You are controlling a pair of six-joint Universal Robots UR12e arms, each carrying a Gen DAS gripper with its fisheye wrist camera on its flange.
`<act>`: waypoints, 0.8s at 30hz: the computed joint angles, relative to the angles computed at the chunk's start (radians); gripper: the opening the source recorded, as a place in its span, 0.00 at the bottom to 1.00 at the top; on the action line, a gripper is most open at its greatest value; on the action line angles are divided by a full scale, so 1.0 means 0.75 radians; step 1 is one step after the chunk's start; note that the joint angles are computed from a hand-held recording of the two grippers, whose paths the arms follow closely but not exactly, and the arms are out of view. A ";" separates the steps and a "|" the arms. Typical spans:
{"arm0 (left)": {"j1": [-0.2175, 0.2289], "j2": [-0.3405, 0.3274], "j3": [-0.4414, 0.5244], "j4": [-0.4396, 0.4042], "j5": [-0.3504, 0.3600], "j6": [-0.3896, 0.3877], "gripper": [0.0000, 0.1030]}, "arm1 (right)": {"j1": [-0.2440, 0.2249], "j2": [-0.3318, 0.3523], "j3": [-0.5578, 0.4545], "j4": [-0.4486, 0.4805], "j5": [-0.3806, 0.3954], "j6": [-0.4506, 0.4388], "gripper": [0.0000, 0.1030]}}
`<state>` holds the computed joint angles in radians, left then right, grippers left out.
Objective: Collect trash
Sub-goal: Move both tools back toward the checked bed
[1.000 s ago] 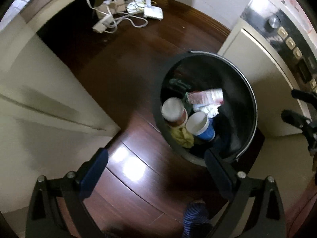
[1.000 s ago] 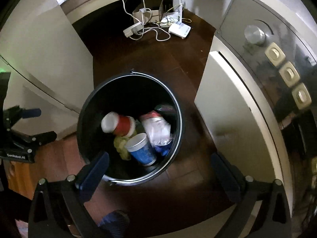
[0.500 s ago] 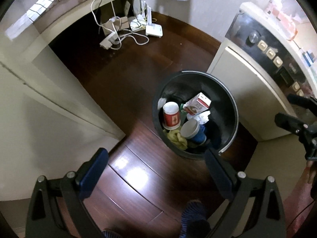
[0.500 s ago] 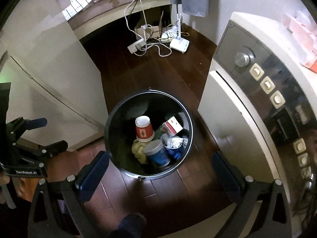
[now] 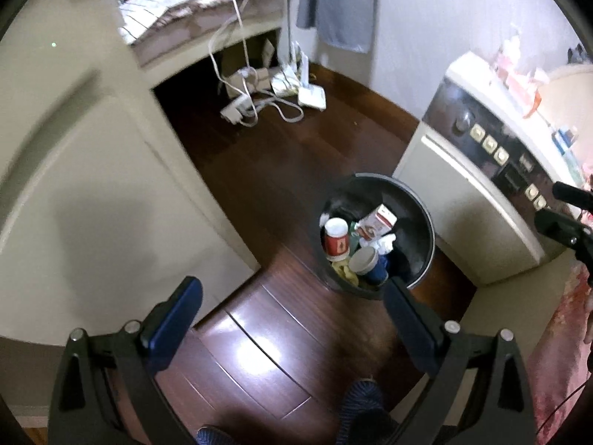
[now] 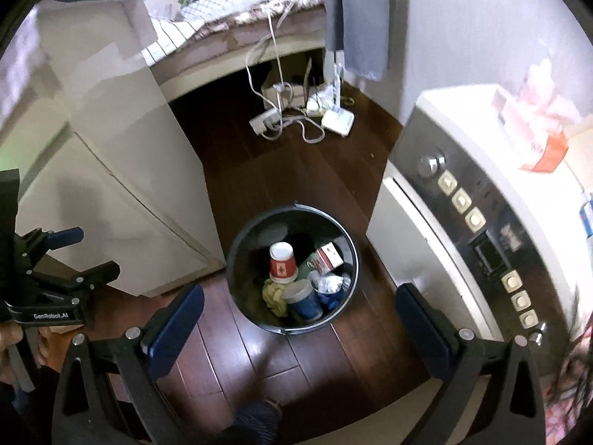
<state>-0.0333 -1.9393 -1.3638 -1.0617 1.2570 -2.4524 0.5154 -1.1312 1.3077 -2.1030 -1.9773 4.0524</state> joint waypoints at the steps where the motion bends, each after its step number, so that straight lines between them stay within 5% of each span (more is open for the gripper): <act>1: 0.006 0.007 -0.002 0.009 -0.005 -0.006 0.96 | 0.008 0.003 -0.019 0.004 -0.014 -0.006 1.00; 24: 0.146 0.137 -0.001 0.163 -0.206 -0.127 0.96 | 0.141 0.144 -0.476 0.114 -0.246 -0.218 1.00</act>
